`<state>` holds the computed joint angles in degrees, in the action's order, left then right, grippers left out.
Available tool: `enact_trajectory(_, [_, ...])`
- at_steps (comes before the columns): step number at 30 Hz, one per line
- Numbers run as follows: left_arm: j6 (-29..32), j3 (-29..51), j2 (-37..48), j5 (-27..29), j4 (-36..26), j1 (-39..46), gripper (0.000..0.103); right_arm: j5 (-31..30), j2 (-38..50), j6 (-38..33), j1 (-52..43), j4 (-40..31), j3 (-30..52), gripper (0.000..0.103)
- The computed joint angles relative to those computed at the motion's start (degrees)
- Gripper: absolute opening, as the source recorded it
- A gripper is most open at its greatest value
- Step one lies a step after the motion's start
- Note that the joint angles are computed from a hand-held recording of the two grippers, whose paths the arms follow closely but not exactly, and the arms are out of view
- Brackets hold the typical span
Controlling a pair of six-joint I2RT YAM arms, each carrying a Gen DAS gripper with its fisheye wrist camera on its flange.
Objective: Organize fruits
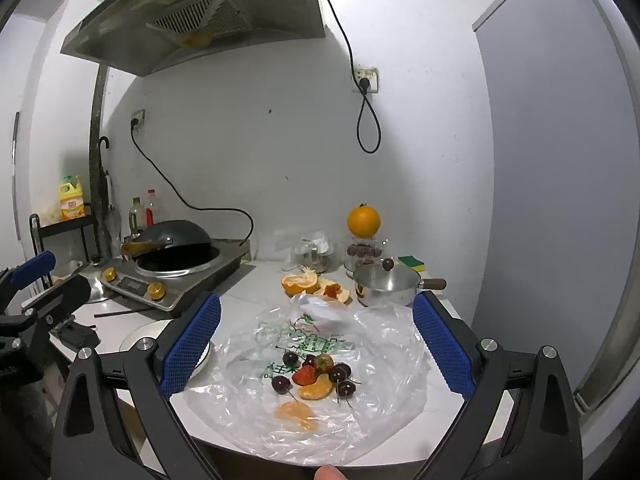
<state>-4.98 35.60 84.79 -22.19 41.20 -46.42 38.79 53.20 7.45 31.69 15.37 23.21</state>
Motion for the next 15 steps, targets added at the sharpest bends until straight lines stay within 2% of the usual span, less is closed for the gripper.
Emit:
enact_trajectory(6, [-0.13,0.18,-0.68,1.56,-1.95,0.85,0.102,-0.84,1.01,0.99,-1.33,-2.15,1.44,0.098])
enact_trajectory(8, [-0.17,2.47,-0.1,-0.49,-4.2,-0.63,0.102,-1.31,0.95,0.3,-1.9,-0.85,0.74,0.099])
enact_trajectory(9, [0.11,1.55,0.57,-0.53,-2.03,-0.77,0.102,-1.68,1.45,0.22,-2.25,-0.52,0.9,0.099])
enact_trajectory(15, [-0.24,1.28,1.32,0.3,-0.84,-0.43,0.102,-1.65,1.27,-0.14,-2.2,0.2,0.46,0.099])
